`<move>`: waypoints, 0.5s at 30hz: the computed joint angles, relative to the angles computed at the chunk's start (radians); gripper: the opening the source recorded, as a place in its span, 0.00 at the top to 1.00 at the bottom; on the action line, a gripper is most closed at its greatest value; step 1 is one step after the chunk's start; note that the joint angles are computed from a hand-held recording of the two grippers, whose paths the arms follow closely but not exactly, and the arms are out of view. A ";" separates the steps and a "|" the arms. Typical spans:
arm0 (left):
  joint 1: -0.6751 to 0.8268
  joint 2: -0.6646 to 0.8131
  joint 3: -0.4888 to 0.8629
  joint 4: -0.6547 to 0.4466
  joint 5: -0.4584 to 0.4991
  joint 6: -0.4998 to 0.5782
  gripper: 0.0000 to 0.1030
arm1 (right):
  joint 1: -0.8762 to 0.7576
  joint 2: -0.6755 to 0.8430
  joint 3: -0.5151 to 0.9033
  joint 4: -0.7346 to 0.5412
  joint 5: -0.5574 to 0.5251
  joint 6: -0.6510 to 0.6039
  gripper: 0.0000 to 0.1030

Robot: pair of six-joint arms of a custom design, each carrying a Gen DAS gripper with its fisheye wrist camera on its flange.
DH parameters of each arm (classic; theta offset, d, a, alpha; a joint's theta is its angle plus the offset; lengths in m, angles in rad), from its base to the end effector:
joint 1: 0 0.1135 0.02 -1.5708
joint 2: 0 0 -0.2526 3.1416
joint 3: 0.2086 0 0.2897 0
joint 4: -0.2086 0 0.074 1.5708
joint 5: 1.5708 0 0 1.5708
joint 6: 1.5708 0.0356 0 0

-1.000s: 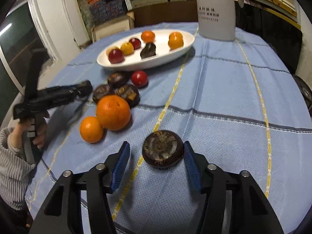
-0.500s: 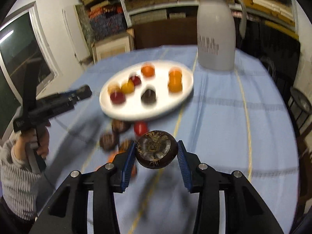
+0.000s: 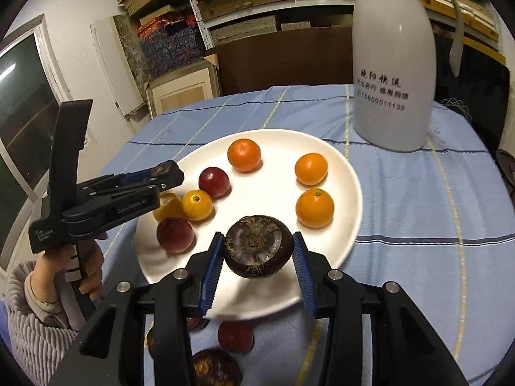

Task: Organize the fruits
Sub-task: 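Carry both brown fruits over the white plate and open both tools, then grasp a dark brown fruit with the left tool while the right tool grasps an orange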

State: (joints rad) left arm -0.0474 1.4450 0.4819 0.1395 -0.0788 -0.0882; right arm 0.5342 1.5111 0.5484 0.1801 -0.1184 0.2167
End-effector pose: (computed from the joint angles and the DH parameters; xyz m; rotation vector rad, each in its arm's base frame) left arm 0.2736 -0.0102 0.0854 -0.0857 2.3897 0.0305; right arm 0.2506 0.1531 0.0902 -0.4384 2.3635 0.4989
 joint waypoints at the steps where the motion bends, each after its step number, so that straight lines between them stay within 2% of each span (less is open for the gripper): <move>1: -0.002 0.009 0.001 0.005 -0.007 0.003 0.55 | -0.008 0.012 -0.005 0.019 -0.013 0.005 0.57; 4: -0.005 -0.012 -0.014 0.007 -0.021 -0.003 0.53 | -0.028 0.002 -0.019 0.029 -0.036 0.012 0.54; 7: -0.014 -0.130 -0.068 -0.033 -0.028 -0.015 0.50 | -0.050 -0.069 -0.063 0.031 -0.055 0.028 0.54; 11: -0.066 -0.380 -0.190 -0.128 -0.087 -0.025 0.37 | -0.088 -0.190 -0.162 0.040 -0.091 0.046 0.54; 14: -0.126 -0.612 -0.294 -0.268 -0.101 -0.051 0.37 | -0.126 -0.275 -0.249 0.049 -0.126 0.047 0.51; 15: -0.180 -0.735 -0.345 -0.347 -0.130 -0.065 0.37 | -0.133 -0.300 -0.278 0.052 -0.131 0.052 0.49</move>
